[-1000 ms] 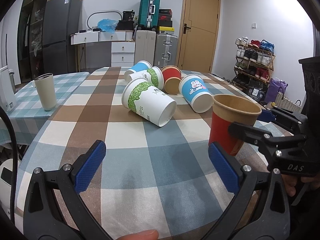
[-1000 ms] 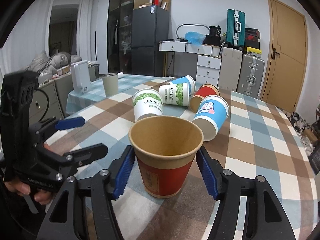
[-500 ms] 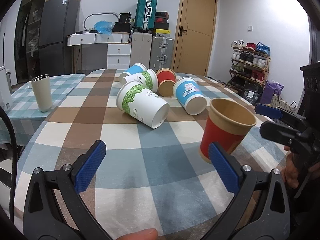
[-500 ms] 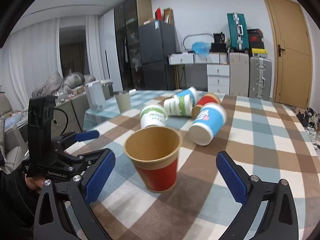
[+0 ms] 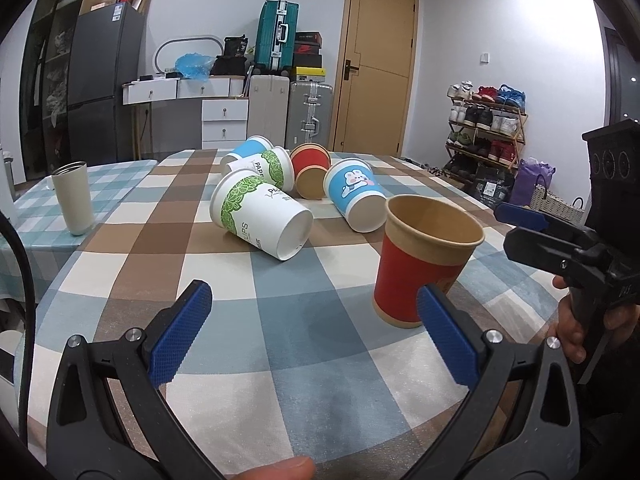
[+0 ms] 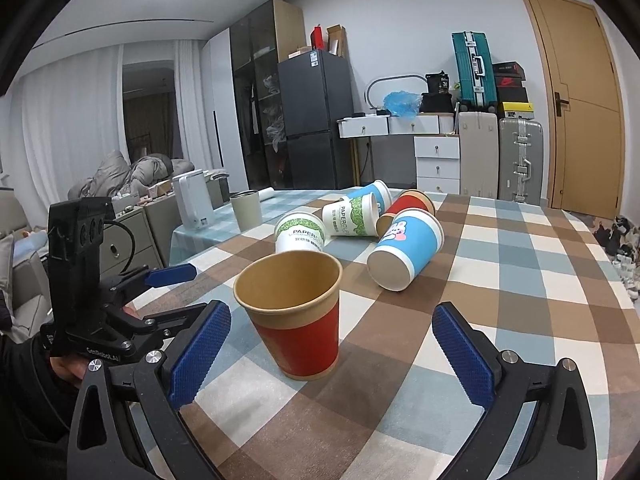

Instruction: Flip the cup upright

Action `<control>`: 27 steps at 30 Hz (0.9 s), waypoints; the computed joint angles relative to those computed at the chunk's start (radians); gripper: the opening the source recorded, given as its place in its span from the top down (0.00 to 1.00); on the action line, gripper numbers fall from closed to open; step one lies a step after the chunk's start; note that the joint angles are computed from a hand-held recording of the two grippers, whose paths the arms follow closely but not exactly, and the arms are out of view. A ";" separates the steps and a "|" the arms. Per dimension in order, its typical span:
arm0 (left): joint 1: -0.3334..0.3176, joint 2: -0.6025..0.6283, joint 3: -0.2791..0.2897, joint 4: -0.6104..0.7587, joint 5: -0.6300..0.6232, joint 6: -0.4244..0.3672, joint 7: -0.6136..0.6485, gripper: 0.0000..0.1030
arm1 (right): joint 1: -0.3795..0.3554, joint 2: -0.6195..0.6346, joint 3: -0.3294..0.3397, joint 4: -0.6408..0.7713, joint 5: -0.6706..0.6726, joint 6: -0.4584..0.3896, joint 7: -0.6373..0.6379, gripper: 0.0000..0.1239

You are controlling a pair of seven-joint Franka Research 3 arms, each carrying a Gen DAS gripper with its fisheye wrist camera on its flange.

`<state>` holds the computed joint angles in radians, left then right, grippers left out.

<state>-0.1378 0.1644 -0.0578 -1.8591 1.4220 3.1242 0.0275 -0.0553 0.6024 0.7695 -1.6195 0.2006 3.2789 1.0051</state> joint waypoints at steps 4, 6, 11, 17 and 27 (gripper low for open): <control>-0.001 -0.005 -0.002 -0.008 -0.009 -0.001 0.003 0.01 | -0.006 0.005 0.009 0.001 -0.003 0.000 -0.002 0.17; -0.002 -0.006 0.000 -0.007 0.001 -0.002 -0.005 0.01 | -0.004 0.004 0.006 0.000 -0.004 0.001 -0.001 0.17; 0.000 -0.005 -0.002 -0.008 -0.007 -0.001 0.003 0.01 | 0.000 -0.002 0.002 -0.007 -0.005 0.005 0.005 0.17; 0.000 -0.005 -0.001 -0.007 -0.001 0.000 -0.001 0.01 | 0.002 -0.005 -0.002 -0.009 -0.008 0.000 0.011 0.17; 0.000 -0.004 -0.002 -0.006 0.003 0.000 -0.005 0.01 | 0.003 -0.006 -0.002 -0.011 -0.006 0.000 0.009 0.17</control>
